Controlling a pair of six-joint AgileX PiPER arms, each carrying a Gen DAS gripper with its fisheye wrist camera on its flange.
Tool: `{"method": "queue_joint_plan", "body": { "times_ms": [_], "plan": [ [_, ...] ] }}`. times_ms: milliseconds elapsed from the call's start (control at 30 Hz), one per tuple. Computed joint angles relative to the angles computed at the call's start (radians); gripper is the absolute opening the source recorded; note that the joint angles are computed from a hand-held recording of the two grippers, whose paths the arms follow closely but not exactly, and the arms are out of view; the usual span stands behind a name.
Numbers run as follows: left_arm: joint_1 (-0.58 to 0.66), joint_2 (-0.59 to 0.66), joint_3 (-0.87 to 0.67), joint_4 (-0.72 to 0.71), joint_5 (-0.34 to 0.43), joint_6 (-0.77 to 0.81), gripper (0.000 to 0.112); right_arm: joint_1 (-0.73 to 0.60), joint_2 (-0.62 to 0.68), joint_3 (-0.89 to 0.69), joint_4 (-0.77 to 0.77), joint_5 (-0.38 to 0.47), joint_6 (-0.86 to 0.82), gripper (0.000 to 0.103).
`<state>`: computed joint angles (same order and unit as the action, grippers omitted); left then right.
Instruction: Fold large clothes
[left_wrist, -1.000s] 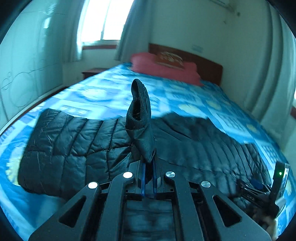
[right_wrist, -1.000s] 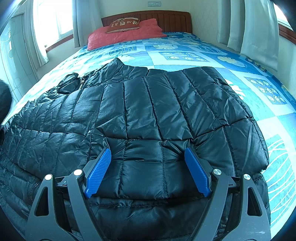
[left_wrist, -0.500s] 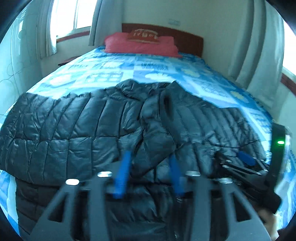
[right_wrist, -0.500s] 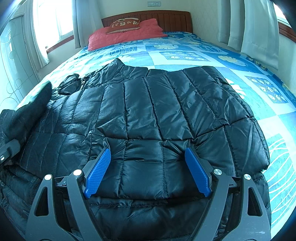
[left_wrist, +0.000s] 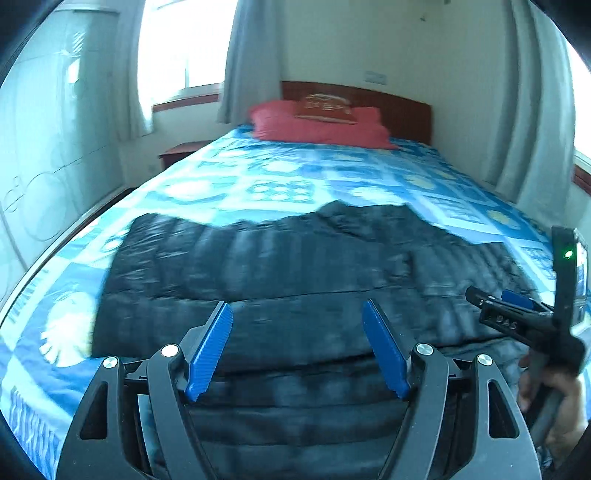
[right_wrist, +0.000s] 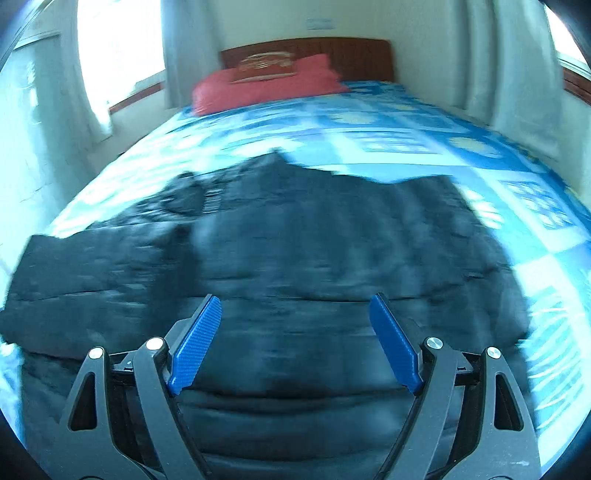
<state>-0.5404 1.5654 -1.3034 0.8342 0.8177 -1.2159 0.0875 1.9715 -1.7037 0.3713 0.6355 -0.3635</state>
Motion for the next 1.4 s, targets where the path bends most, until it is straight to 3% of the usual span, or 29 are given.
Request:
{"method": "queue_joint_plan", "body": {
  "times_ms": [100, 167, 200, 233, 300, 400, 500, 600, 700, 733, 767, 833, 1067, 1100, 1167, 1233, 1400],
  "plan": [
    [0.059, -0.035, 0.052, -0.018, -0.014, -0.003, 0.072, 0.066, 0.046, -0.054, -0.013, 0.031, 0.025, 0.082],
    [0.084, -0.047, 0.071, -0.025, -0.015, 0.009, 0.072, 0.085, 0.110, -0.138, 0.040, 0.122, 0.007, 0.074],
    [0.097, -0.054, 0.081, -0.027, -0.018, 0.016, 0.072, 0.092, 0.130, -0.173, 0.042, 0.156, 0.009, 0.046],
    [0.109, -0.066, 0.092, -0.030, -0.024, 0.024, 0.072, 0.093, 0.132, -0.181, 0.055, 0.166, -0.003, 0.026],
    [0.131, -0.084, 0.106, -0.031, -0.032, 0.034, 0.072, 0.086, 0.104, -0.172, 0.068, 0.153, -0.018, 0.018],
    [0.161, -0.107, 0.120, -0.030, -0.050, 0.043, 0.072, 0.034, 0.048, -0.136, 0.104, 0.124, -0.059, 0.016],
    [0.187, -0.117, 0.127, -0.028, -0.062, 0.046, 0.072, -0.028, 0.012, -0.115, 0.045, 0.072, -0.060, 0.005],
    [0.204, -0.109, 0.127, -0.033, -0.071, 0.047, 0.072, -0.099, 0.046, -0.172, -0.024, 0.094, -0.033, 0.005],
    [0.211, -0.086, 0.112, -0.031, -0.070, 0.060, 0.072, -0.183, 0.113, -0.264, 0.050, 0.223, -0.023, 0.009],
    [0.211, -0.083, 0.111, -0.027, -0.071, 0.057, 0.072, -0.199, 0.132, -0.283, 0.085, 0.266, -0.025, 0.016],
    [0.211, -0.077, 0.108, -0.023, -0.068, 0.055, 0.072, -0.202, 0.136, -0.280, 0.107, 0.281, -0.033, 0.029],
    [0.208, -0.072, 0.108, -0.020, -0.062, 0.049, 0.072, -0.184, 0.100, -0.202, 0.145, 0.229, -0.072, 0.053],
    [0.213, -0.064, 0.112, -0.024, -0.054, 0.046, 0.072, -0.049, 0.113, -0.183, 0.144, 0.207, -0.067, 0.056],
    [0.216, -0.065, 0.115, -0.027, -0.056, 0.045, 0.072, -0.039, 0.111, -0.178, 0.134, 0.213, -0.066, 0.056],
    [0.216, -0.068, 0.121, -0.032, -0.058, 0.044, 0.072, -0.008, 0.132, -0.196, 0.103, 0.228, -0.060, 0.030],
    [0.217, -0.079, 0.130, -0.040, -0.064, 0.052, 0.072, 0.008, 0.097, -0.149, 0.085, 0.176, -0.082, 0.018],
    [0.224, -0.110, 0.140, -0.019, -0.075, 0.051, 0.072, -0.048, 0.002, -0.063, 0.112, 0.079, -0.152, 0.017]
  ]
}}
